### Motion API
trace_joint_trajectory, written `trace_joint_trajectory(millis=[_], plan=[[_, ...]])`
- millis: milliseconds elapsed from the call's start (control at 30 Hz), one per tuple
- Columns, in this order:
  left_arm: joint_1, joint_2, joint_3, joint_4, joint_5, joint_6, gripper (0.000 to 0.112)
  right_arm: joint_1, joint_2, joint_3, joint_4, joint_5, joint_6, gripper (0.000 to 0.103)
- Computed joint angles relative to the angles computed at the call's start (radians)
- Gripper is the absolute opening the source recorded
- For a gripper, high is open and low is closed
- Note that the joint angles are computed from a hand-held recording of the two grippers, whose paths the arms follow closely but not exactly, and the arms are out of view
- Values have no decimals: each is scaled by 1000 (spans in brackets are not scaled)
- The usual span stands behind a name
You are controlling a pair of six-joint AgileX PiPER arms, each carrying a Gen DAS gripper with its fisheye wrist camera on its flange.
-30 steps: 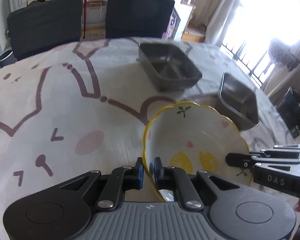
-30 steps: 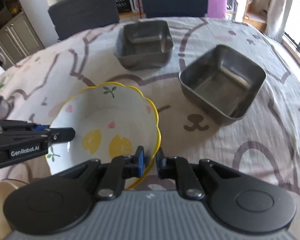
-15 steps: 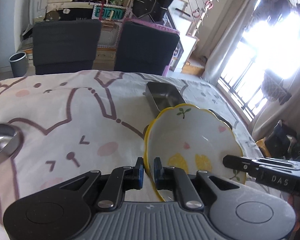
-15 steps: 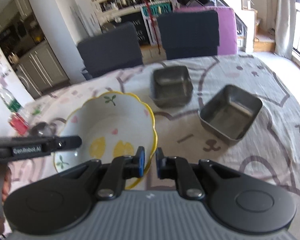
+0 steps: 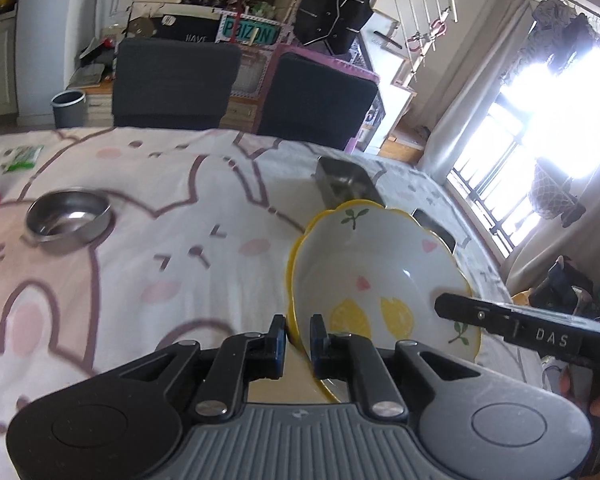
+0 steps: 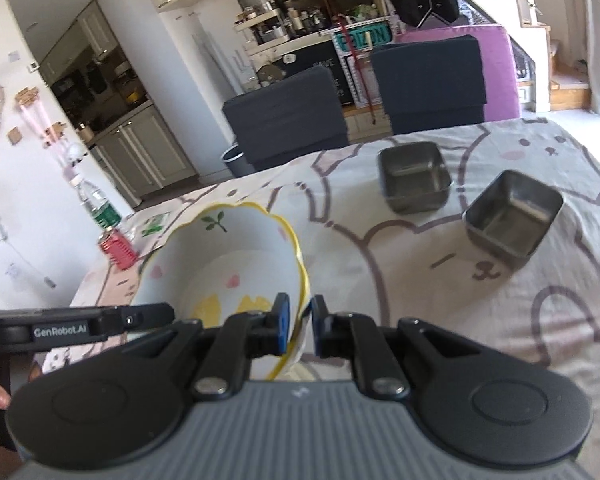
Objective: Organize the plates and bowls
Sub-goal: 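Lift the yellow-rimmed bowl with both grippers and carry it toward the cream bowl, then lower the yellow-rimmed bowl into the cream bowl with both grippers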
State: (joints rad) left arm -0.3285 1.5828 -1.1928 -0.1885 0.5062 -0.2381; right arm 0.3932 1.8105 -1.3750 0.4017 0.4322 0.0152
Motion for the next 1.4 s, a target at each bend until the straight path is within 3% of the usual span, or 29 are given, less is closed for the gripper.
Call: trace_joint_trajectory(millis=[400,833,1400], plan=[[46,-136,219,-66,-14,70,13,77,23,10,23,66,-27,14],[50,-48,232,-118,29,183,12,116,95,-33,-88,151,63,15],[37,14,202,-82,58,147,12,146,136,-95,-189,239,145,16]])
